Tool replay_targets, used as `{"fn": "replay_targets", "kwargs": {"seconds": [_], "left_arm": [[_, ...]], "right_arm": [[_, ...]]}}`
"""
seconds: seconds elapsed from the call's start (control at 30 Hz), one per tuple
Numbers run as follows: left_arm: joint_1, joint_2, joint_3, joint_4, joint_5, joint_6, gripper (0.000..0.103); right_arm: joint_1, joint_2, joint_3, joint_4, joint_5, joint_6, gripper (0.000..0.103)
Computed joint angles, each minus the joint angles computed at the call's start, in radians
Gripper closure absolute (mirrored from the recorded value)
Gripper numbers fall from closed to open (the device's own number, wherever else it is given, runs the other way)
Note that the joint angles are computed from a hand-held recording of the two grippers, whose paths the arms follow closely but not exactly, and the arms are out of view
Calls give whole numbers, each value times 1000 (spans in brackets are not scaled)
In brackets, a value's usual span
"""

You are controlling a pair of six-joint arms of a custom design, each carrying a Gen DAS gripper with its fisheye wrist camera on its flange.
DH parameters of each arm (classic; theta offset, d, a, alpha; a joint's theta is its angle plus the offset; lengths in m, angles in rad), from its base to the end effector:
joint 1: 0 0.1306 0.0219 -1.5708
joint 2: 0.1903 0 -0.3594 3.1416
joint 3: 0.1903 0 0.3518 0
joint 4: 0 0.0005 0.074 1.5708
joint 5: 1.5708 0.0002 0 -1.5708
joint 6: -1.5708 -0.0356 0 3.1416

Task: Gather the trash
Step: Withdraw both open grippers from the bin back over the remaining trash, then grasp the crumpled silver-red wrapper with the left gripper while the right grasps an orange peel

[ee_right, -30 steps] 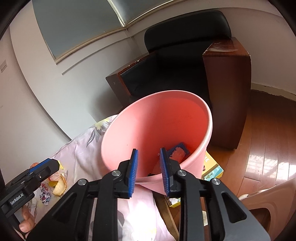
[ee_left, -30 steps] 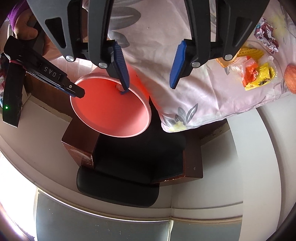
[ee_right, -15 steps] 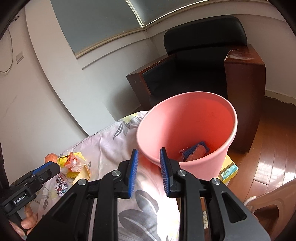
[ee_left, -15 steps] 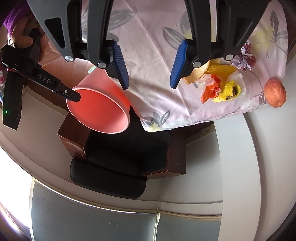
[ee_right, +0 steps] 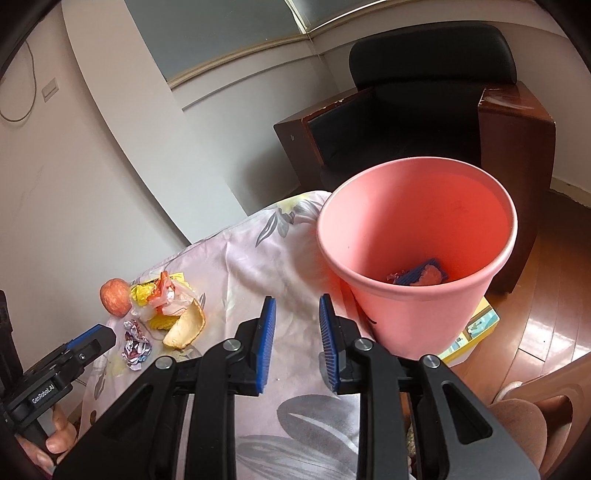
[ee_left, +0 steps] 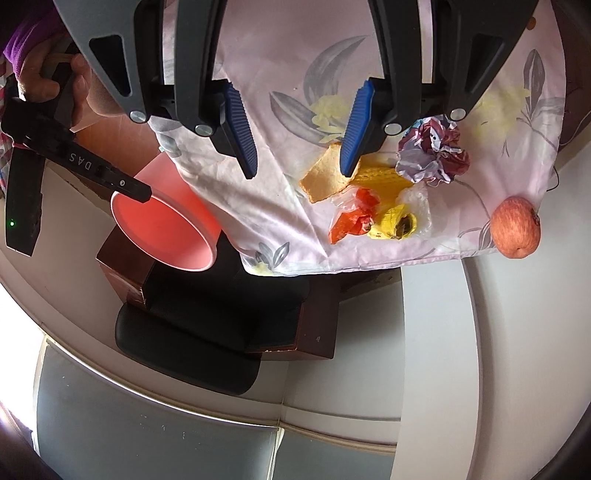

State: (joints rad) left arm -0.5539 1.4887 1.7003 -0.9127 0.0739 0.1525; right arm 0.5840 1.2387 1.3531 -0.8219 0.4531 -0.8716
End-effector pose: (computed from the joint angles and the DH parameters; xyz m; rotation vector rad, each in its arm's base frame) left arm 0.4136 -0.2595 0.4910 0.4995 2.2563 -0.4514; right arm 0.3434 0.2077 0.4575 0.5460 2.1420 0.2952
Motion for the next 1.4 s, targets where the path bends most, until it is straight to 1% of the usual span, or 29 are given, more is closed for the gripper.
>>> {"fn": "replay_targets", "kwargs": {"seconds": [0.2, 0.33, 0.43, 0.7, 0.77, 0.9, 1.1, 1.3, 1.4], "left_arm": [[36, -41, -61, 18, 0, 6, 57], [59, -70, -107, 37, -23, 11, 57], [82, -92, -141, 45, -34, 16, 57], [157, -115, -189, 48, -33, 41, 57], [163, -105, -189, 42, -38, 44, 57], [172, -62, -165, 10, -21, 66, 57], [173, -6, -126, -3, -12, 94, 57], [175, 40, -86, -23, -40, 98, 57], [182, 50, -80, -23, -27, 107, 57]], "right_arm": [[26, 30, 31, -14, -5, 9, 78], [38, 50, 41, -6, -13, 16, 78], [45, 75, 54, 9, -39, 16, 78], [69, 148, 112, -1, -89, 47, 78], [74, 163, 126, -9, -98, 51, 78], [80, 184, 144, -18, -108, 59, 78], [82, 205, 163, -23, -126, 73, 78], [80, 215, 164, 4, -156, 86, 78], [77, 220, 167, 19, -178, 95, 78]]}}
